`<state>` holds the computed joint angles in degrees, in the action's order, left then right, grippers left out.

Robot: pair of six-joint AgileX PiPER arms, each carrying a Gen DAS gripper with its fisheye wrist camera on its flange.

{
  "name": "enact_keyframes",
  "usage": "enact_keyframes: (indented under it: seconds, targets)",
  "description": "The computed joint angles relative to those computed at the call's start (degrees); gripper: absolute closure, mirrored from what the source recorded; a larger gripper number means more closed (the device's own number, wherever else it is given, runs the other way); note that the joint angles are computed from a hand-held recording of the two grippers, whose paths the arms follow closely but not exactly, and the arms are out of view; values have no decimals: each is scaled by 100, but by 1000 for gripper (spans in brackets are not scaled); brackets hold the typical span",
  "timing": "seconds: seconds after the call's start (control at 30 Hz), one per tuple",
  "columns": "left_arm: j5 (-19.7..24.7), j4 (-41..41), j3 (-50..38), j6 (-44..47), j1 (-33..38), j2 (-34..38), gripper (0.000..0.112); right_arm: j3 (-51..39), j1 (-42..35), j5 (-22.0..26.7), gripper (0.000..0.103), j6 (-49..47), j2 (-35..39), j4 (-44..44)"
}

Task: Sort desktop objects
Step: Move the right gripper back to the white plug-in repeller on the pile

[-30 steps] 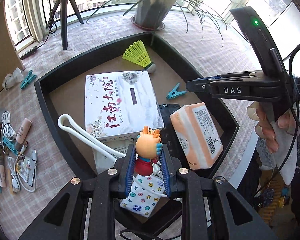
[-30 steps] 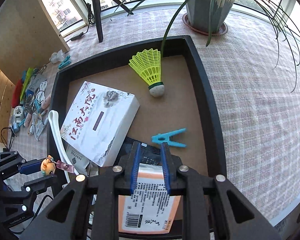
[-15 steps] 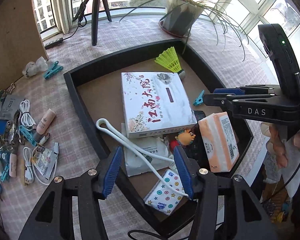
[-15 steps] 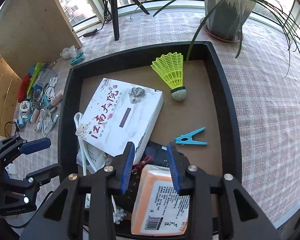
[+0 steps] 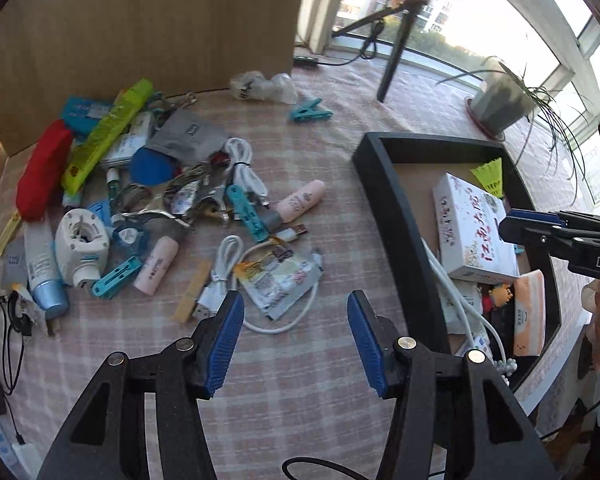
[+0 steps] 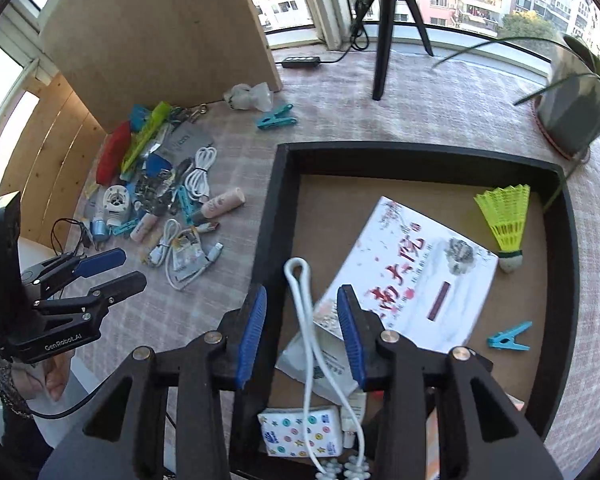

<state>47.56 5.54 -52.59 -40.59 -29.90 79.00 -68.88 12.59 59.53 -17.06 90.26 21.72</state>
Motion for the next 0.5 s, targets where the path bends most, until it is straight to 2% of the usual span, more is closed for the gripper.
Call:
enact_keyframes:
  seconds: [0.1,0.3,0.4,0.5]
  targets:
    - [-13,-12,494,166,756,-468,61,-518,650,51,67,319,326,34]
    - [-260,-443,1295,1229,2455,-1147,61,-1800,1825,206,67,961,1220,30]
    - [-456,-561,1562,1634,3127,-1256,61,-2559,2250,313,67,1167,1776,170]
    - [-667,-1014,1765,2323,3739,-1229,60,-3659,2561,654,67,1430,2572,255]
